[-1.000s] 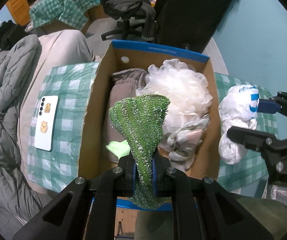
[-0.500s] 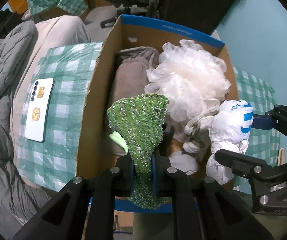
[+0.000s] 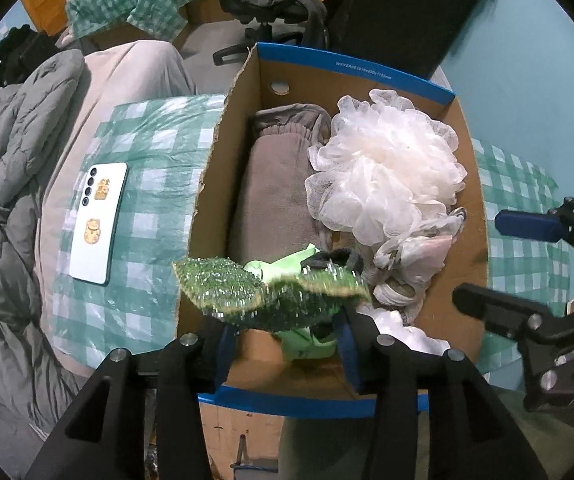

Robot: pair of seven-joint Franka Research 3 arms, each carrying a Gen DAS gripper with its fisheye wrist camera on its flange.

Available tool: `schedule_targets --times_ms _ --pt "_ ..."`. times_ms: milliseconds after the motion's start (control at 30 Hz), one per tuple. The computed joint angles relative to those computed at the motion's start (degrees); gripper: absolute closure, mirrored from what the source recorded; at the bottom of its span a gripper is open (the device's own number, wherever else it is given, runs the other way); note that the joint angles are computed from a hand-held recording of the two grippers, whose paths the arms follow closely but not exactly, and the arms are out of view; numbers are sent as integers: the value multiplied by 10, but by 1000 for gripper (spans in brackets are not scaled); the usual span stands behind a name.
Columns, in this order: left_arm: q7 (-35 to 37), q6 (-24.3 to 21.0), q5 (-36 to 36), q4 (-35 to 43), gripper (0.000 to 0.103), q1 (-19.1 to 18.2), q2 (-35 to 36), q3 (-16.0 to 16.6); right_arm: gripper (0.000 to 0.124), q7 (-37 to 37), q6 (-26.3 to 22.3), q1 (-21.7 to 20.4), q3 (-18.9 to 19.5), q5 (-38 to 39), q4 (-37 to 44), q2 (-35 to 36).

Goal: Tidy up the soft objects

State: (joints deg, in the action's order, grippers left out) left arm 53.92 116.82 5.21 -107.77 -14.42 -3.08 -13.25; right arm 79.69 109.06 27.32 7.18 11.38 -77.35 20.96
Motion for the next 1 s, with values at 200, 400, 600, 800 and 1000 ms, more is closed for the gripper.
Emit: schedule_targets --times_ms 200,400,600,800,1000 --pt "-11 -10 10 16 52 -2 -4 -3 48 8 2 -2 -5 -7 12 -4" --pt "-21 -13 29 42 42 -6 -8 -6 48 25 13 -6 -8 -13 24 -15" --pt "-33 -17 55 77 30 -10 -3 -10 47 46 23 -10 -14 -25 40 -20" --pt "-41 -18 85 115 22 -17 12 -14 46 66 36 -15 -19 -39 43 -28" --pt "-55 -22 100 143 16 -22 24 -15 46 86 47 -23 -25 -55 38 -41"
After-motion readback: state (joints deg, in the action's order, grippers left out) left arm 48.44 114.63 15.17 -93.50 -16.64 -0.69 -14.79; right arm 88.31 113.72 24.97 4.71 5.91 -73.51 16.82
